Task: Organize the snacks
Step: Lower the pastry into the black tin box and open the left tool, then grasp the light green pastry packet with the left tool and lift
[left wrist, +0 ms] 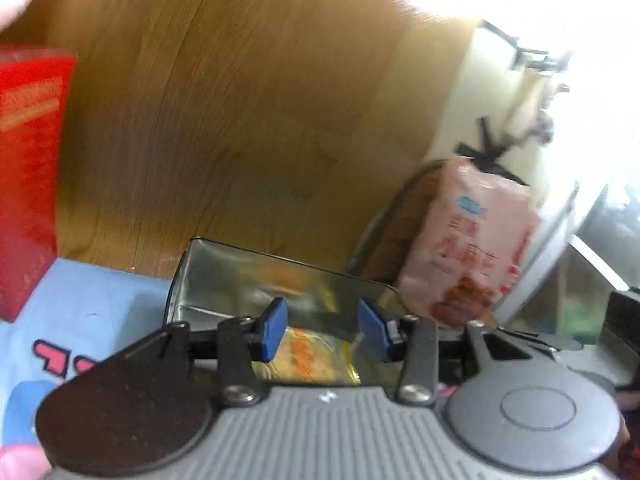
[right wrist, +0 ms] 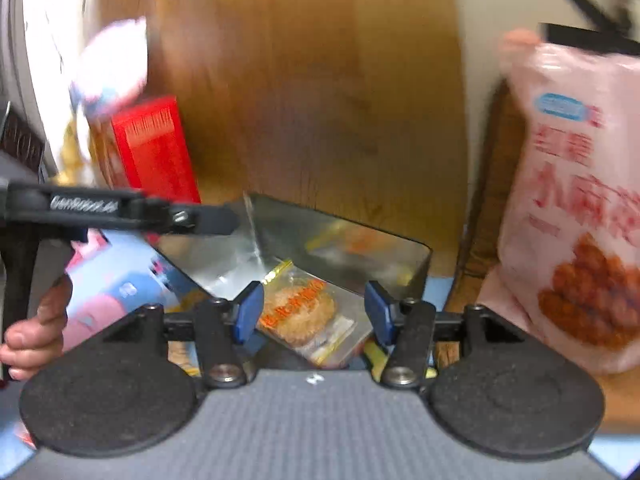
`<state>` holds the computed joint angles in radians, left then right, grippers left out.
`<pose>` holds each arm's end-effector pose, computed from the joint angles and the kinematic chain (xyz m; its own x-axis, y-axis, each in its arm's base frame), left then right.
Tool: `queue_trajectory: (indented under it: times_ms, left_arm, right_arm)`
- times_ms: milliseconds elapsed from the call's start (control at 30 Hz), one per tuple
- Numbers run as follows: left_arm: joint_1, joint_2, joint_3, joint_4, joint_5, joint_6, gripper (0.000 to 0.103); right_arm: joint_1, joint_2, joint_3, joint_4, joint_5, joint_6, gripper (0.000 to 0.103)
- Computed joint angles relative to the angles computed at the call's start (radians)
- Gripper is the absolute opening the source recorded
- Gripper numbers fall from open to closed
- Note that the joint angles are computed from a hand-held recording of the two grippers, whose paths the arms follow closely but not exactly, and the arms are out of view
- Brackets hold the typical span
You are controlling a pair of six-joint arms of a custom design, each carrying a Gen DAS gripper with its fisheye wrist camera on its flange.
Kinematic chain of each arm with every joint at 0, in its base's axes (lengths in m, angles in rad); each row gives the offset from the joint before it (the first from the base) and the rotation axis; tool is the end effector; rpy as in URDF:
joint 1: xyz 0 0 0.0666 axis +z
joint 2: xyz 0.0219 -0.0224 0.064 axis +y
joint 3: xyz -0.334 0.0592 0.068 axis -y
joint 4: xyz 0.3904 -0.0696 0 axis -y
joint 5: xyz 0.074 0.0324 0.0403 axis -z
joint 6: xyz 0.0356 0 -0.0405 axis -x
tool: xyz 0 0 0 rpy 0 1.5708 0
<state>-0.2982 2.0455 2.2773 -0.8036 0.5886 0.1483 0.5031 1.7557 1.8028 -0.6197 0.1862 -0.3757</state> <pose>0.6651 -0.2255 0.4300 -0.6136 0.0600 -0.7873 0.6066 0.6741 -0.4214 0.5567 0.2984 0.4056 -0.5654 0.1004 -0.8187 -0.1398 0.9665 0.2151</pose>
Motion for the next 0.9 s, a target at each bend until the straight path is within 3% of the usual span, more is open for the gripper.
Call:
queue_trajectory:
  times_ms: [133, 267, 300, 400, 500, 667, 800, 900]
  left_arm:
    - [0.005, -0.155, -0.229, 0.018, 0.050, -0.058, 0.045]
    - [-0.007, -0.250, -0.389, 0.016, 0.076, -0.048, 0.045]
    - [-0.009, -0.272, -0.425, 0.025, 0.083, -0.038, 0.045]
    - [-0.009, -0.337, -0.526, 0.043, 0.099, -0.010, 0.045]
    - [-0.015, -0.389, -0.596, 0.044, 0.093, -0.009, 0.047]
    - [-0.044, -0.459, -0.681, 0.051, 0.128, -0.032, 0.047]
    - [-0.111, -0.478, -0.698, 0.010, 0.149, -0.127, 0.049]
    - [-0.161, -0.461, -0.686, -0.022, 0.143, -0.173, 0.051]
  right_arm:
    - [0.033, -0.131, -0.216, 0.091, -0.016, -0.149, 0.058]
    - [0.075, -0.060, -0.175, -0.005, -0.004, -0.208, 0.058]
    - [0.078, -0.049, -0.175, 0.000, -0.035, -0.210, 0.058]
    - [0.102, -0.048, -0.182, 0.013, 0.009, -0.157, 0.050]
    - [0.111, -0.084, -0.211, -0.006, 0.013, -0.185, 0.050]
    - [0.171, -0.257, -0.441, 0.064, 0.117, -0.254, 0.050]
    - [0.240, -0.397, -0.616, 0.122, 0.235, -0.336, 0.050]
    - [0.296, -0.474, -0.693, 0.105, 0.314, -0.355, 0.062]
